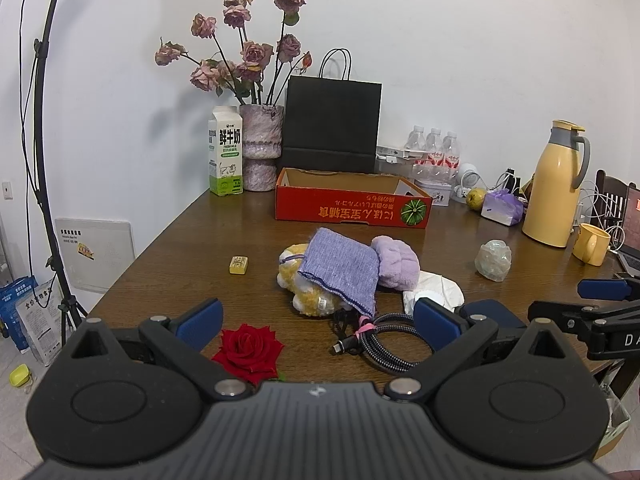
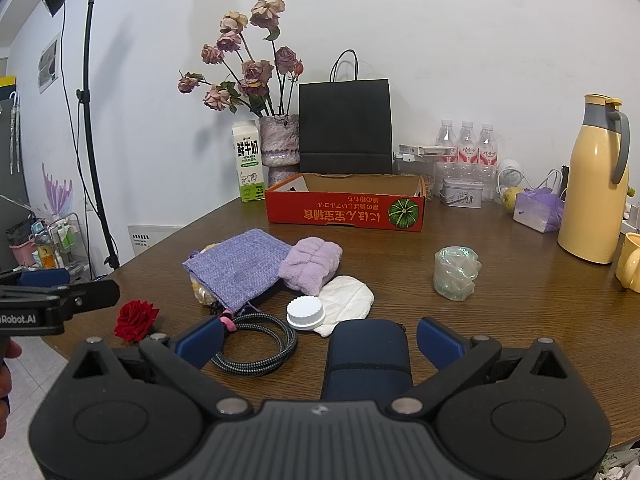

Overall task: Organize objects
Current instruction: 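Move the left tool toward the red rose on the table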

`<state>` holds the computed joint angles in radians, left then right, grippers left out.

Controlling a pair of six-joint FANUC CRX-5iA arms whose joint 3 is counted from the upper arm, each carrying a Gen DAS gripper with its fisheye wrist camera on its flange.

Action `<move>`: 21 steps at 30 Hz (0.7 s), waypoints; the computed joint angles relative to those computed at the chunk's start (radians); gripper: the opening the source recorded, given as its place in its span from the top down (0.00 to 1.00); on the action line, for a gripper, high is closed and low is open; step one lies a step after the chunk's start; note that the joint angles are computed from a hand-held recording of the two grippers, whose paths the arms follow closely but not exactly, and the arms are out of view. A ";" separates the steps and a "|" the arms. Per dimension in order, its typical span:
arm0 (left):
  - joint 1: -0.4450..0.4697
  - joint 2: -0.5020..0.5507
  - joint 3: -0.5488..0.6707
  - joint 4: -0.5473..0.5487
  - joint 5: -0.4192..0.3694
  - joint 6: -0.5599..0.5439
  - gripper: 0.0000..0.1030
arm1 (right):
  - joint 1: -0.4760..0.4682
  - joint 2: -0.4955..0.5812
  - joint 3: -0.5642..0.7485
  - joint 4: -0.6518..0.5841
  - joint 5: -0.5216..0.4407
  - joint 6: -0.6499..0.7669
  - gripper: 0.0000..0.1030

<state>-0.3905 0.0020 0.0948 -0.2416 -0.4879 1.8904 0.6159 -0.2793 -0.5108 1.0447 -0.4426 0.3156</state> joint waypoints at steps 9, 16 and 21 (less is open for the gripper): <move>-0.001 0.000 -0.001 -0.001 0.001 0.001 0.00 | 0.000 0.000 0.000 0.001 0.000 0.000 0.00; 0.000 0.000 -0.001 -0.001 0.002 0.001 0.00 | 0.000 0.000 0.001 0.000 -0.001 0.002 0.00; -0.003 0.000 0.004 -0.011 -0.001 0.015 0.00 | 0.001 0.000 0.001 -0.001 -0.003 0.003 0.00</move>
